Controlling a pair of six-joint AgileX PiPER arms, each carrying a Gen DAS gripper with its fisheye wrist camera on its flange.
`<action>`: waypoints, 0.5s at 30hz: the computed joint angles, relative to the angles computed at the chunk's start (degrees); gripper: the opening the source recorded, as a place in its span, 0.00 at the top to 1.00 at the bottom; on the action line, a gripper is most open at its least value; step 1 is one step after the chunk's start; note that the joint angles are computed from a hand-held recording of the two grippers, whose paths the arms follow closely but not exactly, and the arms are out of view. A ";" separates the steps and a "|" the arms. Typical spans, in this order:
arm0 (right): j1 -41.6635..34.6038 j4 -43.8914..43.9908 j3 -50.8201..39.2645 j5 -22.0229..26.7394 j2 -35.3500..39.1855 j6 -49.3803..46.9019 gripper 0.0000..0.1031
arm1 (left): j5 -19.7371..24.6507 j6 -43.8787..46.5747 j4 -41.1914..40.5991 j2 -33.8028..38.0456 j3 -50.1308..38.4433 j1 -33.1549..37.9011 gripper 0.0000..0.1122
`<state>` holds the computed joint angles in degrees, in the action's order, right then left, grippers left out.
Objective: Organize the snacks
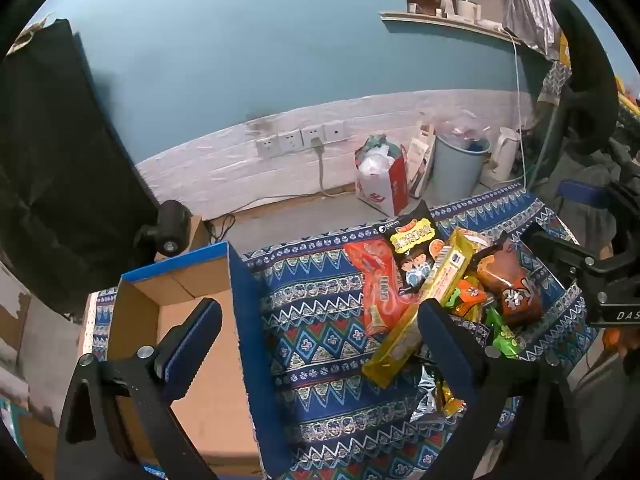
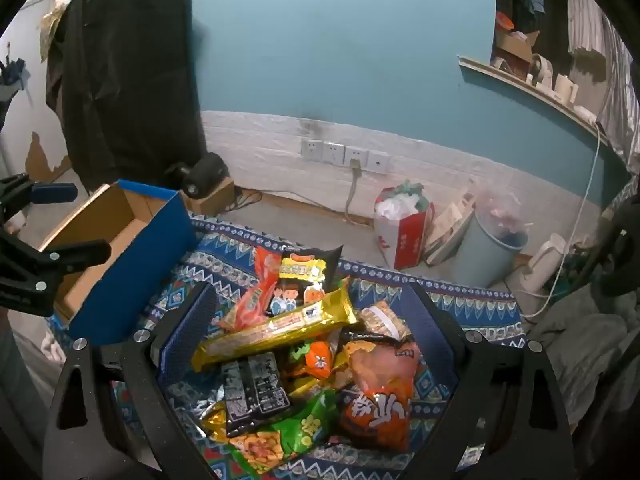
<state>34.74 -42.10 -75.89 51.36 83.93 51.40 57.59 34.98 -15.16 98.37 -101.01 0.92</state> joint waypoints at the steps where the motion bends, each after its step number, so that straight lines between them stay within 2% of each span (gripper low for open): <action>1: 0.06 -0.02 -0.05 0.18 0.05 -0.12 0.11 | -0.01 -0.23 0.23 0.01 -0.02 -0.07 0.12; 9: -0.61 1.32 0.34 -0.50 -0.40 -0.55 0.11 | -1.66 -1.08 0.74 -1.18 2.81 -1.54 0.12; 15: -0.57 1.71 0.20 0.21 -0.75 -1.26 0.11 | 1.14 -0.31 -0.14 0.31 -0.02 -0.68 0.12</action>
